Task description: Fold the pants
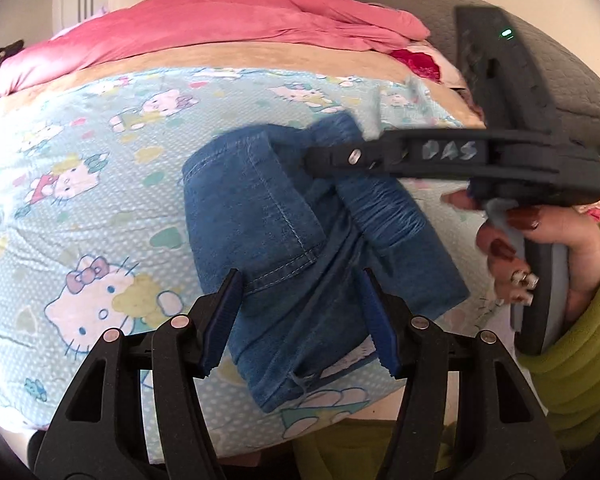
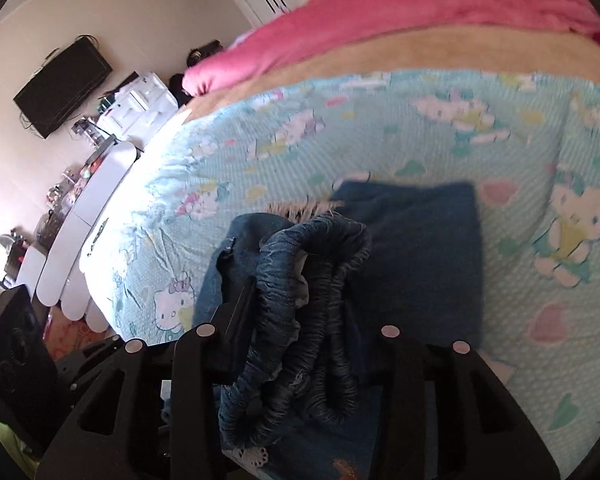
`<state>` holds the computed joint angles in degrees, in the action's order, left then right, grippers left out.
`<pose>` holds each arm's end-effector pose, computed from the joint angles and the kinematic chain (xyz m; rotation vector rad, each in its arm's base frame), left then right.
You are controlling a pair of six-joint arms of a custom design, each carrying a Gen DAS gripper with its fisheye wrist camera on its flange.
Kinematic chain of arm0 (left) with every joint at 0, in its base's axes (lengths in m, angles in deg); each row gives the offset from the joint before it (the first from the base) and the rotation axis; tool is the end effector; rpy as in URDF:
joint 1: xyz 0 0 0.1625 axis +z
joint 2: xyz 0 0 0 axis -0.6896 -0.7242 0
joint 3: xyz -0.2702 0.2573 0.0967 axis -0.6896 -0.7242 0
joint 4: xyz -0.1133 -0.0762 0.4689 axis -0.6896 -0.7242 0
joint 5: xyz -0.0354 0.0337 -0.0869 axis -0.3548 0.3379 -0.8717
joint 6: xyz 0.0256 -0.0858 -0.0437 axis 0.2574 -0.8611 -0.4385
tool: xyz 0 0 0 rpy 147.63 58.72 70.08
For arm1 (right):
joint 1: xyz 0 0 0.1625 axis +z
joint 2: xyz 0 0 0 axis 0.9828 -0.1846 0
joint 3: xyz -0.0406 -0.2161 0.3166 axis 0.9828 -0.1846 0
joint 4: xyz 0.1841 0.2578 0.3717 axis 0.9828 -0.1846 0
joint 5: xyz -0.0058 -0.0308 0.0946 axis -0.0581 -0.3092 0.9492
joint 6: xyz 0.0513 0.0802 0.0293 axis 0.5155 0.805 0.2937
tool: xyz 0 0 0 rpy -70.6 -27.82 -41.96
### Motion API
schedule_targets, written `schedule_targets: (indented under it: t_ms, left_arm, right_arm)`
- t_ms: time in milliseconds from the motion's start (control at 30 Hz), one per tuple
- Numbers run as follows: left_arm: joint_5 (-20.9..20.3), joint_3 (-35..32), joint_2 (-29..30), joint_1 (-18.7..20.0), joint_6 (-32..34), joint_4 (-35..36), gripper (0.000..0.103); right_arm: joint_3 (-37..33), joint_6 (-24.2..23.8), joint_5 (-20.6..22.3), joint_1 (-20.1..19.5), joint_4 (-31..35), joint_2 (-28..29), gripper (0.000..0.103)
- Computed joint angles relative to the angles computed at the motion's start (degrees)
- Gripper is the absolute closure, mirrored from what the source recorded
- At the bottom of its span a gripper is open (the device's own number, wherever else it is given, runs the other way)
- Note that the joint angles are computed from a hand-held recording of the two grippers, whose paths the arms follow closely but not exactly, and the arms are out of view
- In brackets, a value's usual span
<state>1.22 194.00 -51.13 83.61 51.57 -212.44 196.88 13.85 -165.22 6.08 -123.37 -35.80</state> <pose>-0.2908 -0.4787 0.0504 0.9708 2.5659 -0.5076 0.0806 -0.5316 0.2630 0.3814 -2.7688 0.7952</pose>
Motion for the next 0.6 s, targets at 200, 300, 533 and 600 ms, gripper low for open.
schedule_targets:
  t_ms: [200,300,533,600]
  left_arm:
    - [-0.7,-2.0,3.7,0.1,-0.7,1.5,0.051]
    - [-0.8,-1.4,3.1,0.2,-1.3,2.3,0.05]
    - [-1.8,0.5,0.2,0.1,-2.2,0.9,0.036]
    - [-0.4,0.8,-0.8,-0.4,-2.1,0.1,0.03]
  right_arm:
    - [-1.5,1.0,-6.6,-0.7,0.3,1.5,0.05]
    - [-0.8,0.9,-7.2,-1.6,-0.9,2.3,0.047]
    - [2.4,1.1,-5.2,-1.4,-3.8,-3.9,0.023]
    - [3.9,0.5,-5.5,-1.2,-4.9,-6.6,0.022]
